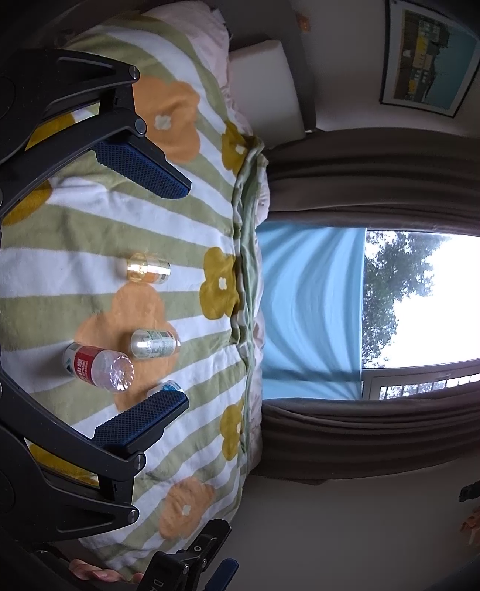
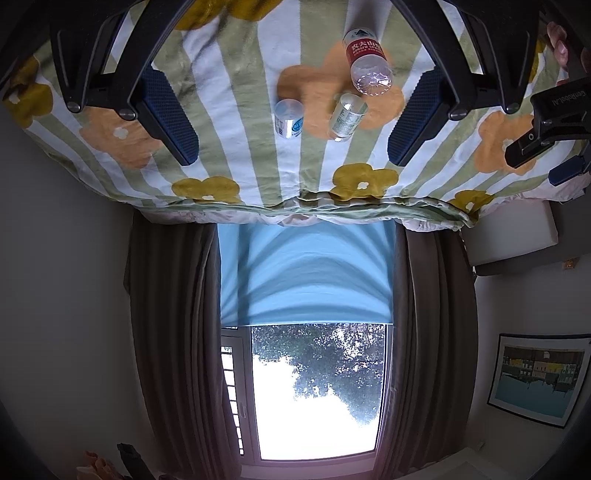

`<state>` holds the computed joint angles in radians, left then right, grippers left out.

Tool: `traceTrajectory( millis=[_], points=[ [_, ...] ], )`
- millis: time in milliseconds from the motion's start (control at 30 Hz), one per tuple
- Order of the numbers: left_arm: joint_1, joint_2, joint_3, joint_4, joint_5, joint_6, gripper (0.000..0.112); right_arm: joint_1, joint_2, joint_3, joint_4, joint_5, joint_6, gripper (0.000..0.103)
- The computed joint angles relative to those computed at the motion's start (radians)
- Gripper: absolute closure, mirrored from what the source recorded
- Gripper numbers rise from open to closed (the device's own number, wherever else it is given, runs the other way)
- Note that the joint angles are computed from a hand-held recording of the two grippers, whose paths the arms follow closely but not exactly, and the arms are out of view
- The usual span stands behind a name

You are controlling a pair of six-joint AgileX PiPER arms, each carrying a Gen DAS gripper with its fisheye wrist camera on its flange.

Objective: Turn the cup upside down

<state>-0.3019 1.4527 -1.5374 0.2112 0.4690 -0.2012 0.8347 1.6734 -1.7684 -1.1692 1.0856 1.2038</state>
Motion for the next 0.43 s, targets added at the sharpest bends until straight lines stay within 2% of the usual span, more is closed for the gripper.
traceTrajectory(
  millis=[233, 367, 433],
  points=[
    [-0.025, 0.0, -0.007, 0.127, -0.001, -0.11, 0.009, -0.001, 0.006, -0.023, 0.007, -0.001, -0.015, 0.001],
    [-0.008, -0.01, 0.007, 0.054, -0.036, -0.055, 0.009, -0.001, 0.006, -0.023, 0.008, -0.003, -0.016, 0.001],
    [-0.008, -0.018, 0.023, 0.079, -0.059, -0.082, 0.009, -0.001, 0.008, -0.027, 0.01, -0.002, -0.02, 0.001]
  ],
)
